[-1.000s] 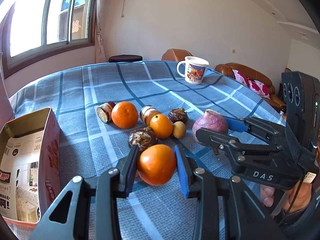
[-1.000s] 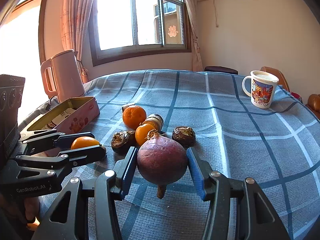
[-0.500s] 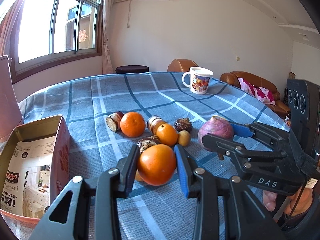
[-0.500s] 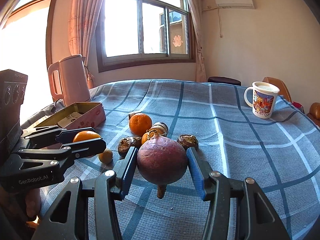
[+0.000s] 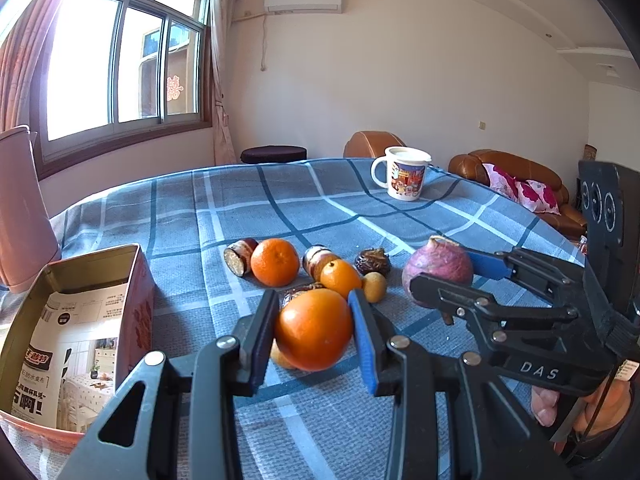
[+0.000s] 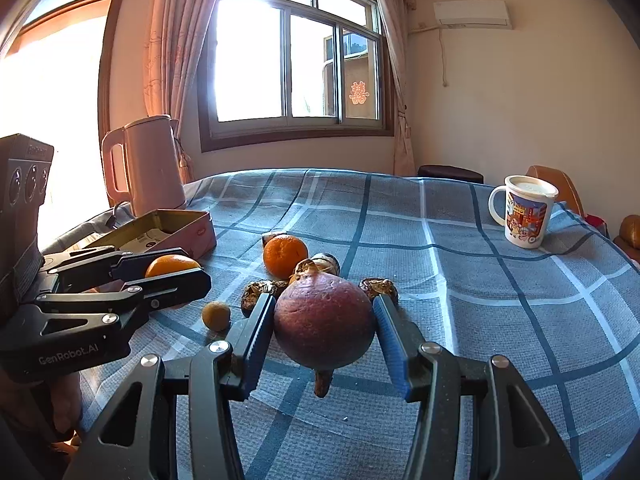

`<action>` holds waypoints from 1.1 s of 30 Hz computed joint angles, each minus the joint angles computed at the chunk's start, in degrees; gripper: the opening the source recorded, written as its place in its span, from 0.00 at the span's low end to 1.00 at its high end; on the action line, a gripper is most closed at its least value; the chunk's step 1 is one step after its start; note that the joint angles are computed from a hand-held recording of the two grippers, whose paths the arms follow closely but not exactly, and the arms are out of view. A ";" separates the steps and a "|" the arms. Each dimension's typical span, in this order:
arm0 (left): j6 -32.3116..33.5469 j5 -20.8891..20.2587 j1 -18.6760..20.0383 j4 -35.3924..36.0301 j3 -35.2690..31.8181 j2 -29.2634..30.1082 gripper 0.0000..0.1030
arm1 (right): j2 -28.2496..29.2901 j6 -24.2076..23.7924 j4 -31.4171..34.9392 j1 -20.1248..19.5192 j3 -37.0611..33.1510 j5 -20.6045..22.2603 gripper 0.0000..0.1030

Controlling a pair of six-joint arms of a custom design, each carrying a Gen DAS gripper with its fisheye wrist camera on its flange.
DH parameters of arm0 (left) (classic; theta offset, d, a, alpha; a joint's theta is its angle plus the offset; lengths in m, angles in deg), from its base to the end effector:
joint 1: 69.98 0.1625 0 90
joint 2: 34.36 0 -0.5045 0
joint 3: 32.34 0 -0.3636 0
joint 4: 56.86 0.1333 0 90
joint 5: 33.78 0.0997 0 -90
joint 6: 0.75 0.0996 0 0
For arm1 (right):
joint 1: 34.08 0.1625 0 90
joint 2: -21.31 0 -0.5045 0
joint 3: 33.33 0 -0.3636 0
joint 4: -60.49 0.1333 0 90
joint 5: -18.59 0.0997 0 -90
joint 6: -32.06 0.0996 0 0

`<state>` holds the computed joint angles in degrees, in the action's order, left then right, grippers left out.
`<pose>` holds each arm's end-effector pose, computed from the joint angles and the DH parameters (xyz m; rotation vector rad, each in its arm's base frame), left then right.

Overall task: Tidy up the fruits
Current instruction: 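Carry the purple root with the right tool while the left tool carries the orange toward the tin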

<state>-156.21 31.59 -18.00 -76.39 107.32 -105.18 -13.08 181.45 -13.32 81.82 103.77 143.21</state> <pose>-0.0350 -0.3286 0.1663 1.1786 2.3484 -1.0315 0.2262 -0.2902 -0.0341 0.6878 -2.1381 1.2744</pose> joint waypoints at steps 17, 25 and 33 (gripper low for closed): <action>1.31 -1.38 -1.53 -3.76 2.09 -0.89 0.37 | 0.55 -2.06 -3.72 0.25 1.38 -1.28 0.51; 2.05 -2.04 -2.35 -5.84 3.27 -1.31 0.37 | 0.88 -3.19 -5.91 0.24 2.21 -2.09 0.51; 3.20 -2.48 -3.09 -8.52 4.75 -2.02 0.37 | 1.44 -4.50 -8.77 0.22 3.35 -3.25 0.51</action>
